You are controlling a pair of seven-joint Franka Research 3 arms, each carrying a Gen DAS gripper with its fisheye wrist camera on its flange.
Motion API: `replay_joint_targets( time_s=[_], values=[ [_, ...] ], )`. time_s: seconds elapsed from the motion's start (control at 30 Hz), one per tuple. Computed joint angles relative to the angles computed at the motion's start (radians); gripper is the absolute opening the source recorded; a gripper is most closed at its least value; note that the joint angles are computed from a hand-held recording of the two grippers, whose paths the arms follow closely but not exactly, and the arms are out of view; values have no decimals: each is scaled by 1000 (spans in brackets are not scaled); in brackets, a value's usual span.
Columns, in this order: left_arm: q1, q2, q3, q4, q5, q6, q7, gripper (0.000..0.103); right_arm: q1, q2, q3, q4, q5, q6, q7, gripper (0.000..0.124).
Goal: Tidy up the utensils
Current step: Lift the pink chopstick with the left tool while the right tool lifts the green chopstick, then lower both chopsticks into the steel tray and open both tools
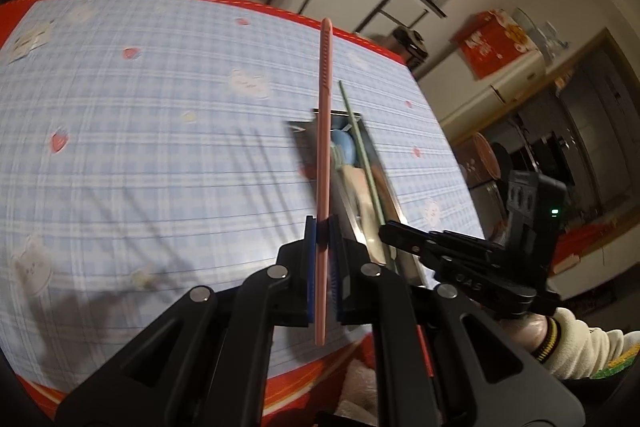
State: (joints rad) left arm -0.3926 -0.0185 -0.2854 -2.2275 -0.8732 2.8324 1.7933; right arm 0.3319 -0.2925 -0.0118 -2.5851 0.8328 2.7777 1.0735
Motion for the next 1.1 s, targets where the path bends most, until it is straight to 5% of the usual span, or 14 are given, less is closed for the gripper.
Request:
replay_joint_targets(
  time_s=[0.37,1.1],
  values=[
    [23,143,-54,195,-44,-130,56,10,-46,-49,-37,-70,-12,63,36,7],
    [72,460,-163,474,290,-234,-210,10,-81,-8,-47,-93,-70,91,45,7]
  ],
)
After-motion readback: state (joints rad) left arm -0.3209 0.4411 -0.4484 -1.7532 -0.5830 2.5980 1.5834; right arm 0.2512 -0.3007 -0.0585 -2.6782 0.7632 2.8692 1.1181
